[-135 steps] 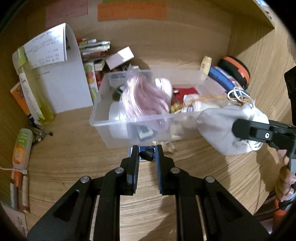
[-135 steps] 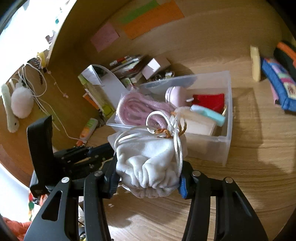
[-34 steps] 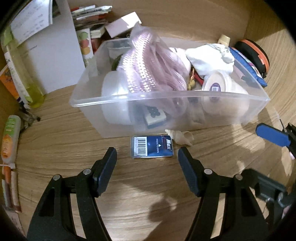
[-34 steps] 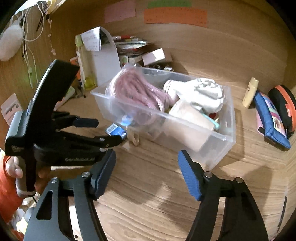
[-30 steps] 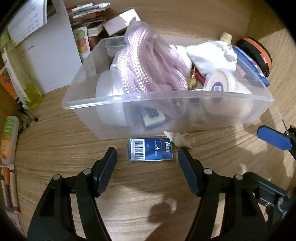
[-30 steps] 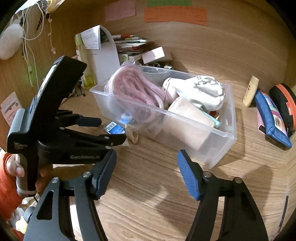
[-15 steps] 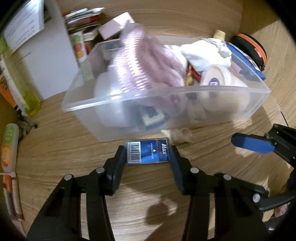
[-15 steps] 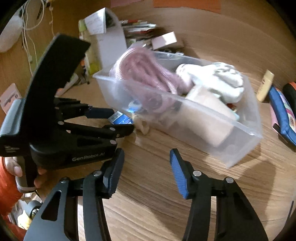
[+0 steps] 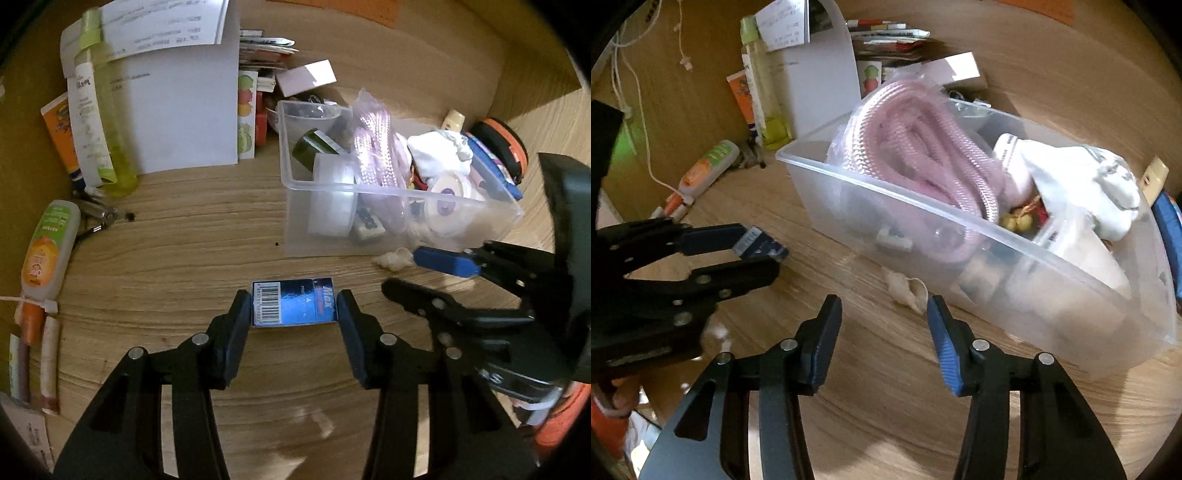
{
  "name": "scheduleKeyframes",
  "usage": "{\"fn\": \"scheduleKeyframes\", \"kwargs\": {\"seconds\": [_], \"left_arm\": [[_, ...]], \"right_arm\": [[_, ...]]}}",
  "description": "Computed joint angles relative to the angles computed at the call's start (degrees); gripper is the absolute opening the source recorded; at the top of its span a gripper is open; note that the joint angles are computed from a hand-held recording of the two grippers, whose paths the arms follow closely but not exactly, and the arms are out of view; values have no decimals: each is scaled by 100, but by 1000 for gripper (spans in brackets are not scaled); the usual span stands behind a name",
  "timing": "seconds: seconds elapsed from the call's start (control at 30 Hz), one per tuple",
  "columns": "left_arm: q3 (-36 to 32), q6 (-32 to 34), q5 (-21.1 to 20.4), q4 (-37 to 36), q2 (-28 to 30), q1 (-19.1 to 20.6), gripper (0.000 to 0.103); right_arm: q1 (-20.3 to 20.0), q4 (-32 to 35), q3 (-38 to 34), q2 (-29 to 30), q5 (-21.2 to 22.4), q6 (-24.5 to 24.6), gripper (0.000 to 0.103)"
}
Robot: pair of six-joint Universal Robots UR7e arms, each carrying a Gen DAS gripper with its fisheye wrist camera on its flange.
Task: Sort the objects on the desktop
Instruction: 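Lift the blue card with left tool while right tool grasps small beige shell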
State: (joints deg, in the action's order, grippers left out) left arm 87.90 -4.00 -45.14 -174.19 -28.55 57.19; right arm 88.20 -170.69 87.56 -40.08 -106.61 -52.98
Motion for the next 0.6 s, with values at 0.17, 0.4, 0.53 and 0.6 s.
{"fn": "scheduleKeyframes", "kwargs": {"seconds": [0.17, 0.4, 0.53, 0.6], "left_arm": [[-9, 16, -129, -71, 12, 16, 47], [177, -15, -226, -266, -81, 23, 47], [243, -78, -257, -284, -130, 27, 47], [282, -128, -307, -281, -162, 36, 47]], "right_arm": [[47, 116, -244, 184, -213, 287, 38], [123, -10, -283, 287, -371, 258, 17], [110, 225, -226, 196, -248, 283, 11], [105, 346, -133, 109, -178, 261, 11]]}}
